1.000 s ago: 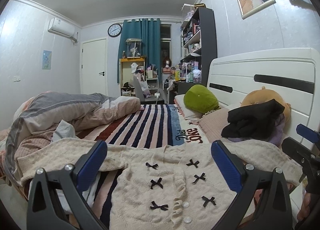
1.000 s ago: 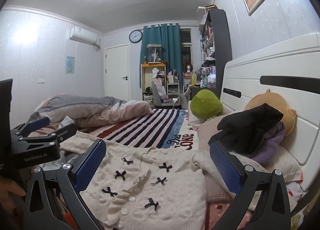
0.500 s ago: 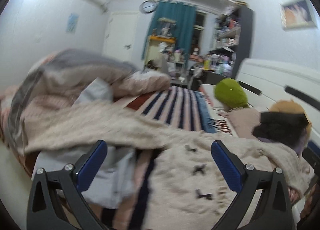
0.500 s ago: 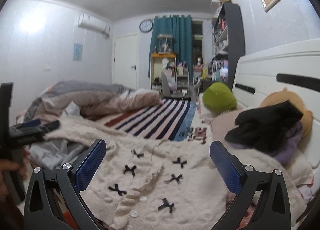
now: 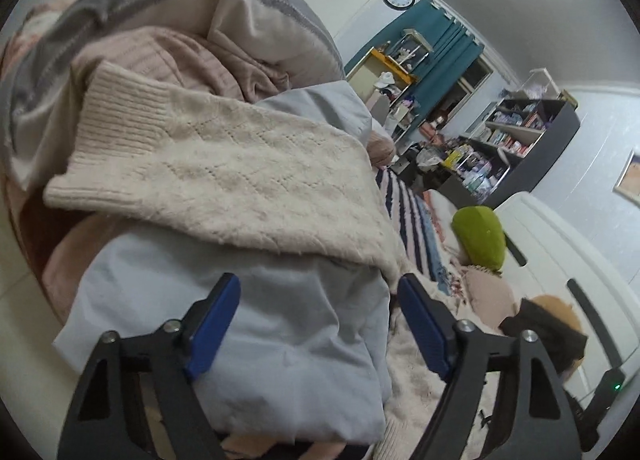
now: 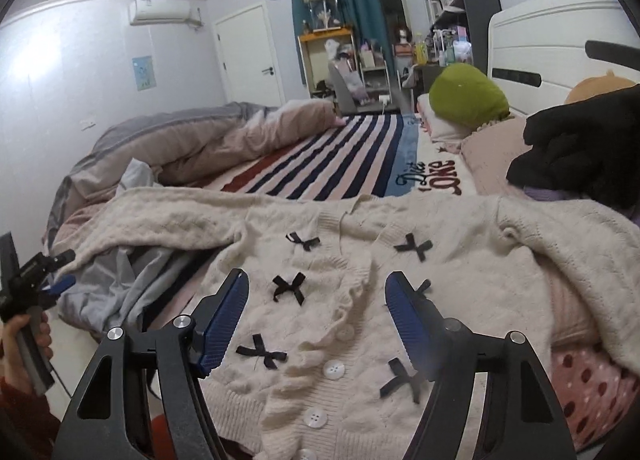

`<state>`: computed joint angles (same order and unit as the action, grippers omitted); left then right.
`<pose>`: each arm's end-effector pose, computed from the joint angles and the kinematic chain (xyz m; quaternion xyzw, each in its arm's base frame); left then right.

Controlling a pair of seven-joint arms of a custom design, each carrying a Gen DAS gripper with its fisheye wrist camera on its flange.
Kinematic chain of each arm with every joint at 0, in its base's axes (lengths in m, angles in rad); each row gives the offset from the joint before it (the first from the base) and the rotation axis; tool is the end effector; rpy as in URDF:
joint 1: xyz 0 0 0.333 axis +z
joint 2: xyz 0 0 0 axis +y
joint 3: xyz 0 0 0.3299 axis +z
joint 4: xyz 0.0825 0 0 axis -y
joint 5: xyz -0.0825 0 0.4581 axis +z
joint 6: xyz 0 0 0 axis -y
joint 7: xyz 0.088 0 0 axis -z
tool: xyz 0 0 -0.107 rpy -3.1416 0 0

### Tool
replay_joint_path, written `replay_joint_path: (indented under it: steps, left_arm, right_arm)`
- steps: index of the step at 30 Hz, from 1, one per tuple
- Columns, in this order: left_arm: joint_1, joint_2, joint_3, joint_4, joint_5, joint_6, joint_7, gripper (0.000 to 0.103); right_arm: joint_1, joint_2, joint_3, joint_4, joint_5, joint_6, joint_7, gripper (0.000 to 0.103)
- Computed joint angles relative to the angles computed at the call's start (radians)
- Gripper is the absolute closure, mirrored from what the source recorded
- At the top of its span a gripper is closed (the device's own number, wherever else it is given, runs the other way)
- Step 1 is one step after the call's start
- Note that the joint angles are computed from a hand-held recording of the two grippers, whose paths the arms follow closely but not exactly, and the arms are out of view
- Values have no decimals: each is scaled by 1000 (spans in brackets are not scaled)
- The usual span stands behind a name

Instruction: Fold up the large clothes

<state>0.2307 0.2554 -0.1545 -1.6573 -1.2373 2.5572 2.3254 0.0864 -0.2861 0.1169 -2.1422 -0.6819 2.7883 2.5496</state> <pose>0.7491 0.0817 0.5152 -0.6571 0.5308 -0.5312 0.0657 0.5659 0.1527 0.6179 -0.5400 0.6829 -0.3349 0.3604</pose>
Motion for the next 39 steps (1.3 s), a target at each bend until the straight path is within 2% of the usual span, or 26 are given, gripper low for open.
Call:
replay_joint_path:
  steps: [3,4,5,7,10,13,15,19,26,32,35,39]
  left_arm:
    - [11,81,-6,97,-2,-35,-40,41]
    - [17,115,-10,137,5,-50,-73,49]
    - [23,148,-15,177,16,-58,-108,62]
    - [33,192,-29,232,39,-47,-166,75]
    - [49,213,-58,263,55,-11,-188,85]
    - [49,205,-74,271,94,22,-189,88]
    - [74,191,-102,262,55,13,-147,97]
    - [62,150,-117,254,10,73,-44,97]
    - [25,80,-121,230,-80,23,104,98]
    - [-47,8,-114,168,-131,-52,200,98]
    - [-104,-14,-109,149,-99,-99,230,98]
    - [-186,6,-115,166,9,-192,174,98]
  right_arm:
    - [6,14,1,11,6,2,-5,35]
    - [6,16,1,14,4,4,-6,35]
    - [4,17,4,16,-4,4,-1,35]
    - [1,14,10,18,-21,-7,9,35]
    - [-3,-4,11,8,-39,-16,21,35]
    - [-16,-27,12,-14,-56,-3,54,35]
    - [-31,-43,14,-31,-65,11,82,35]
    - [-56,-77,22,-63,-83,23,121,35]
    - [-104,-154,24,-144,-80,86,144,35]
    - [-148,-253,12,-245,-42,134,100,35]
    - [-168,-305,-15,-313,-6,175,58,35]
    - [-215,-375,-29,-390,40,190,16,35]
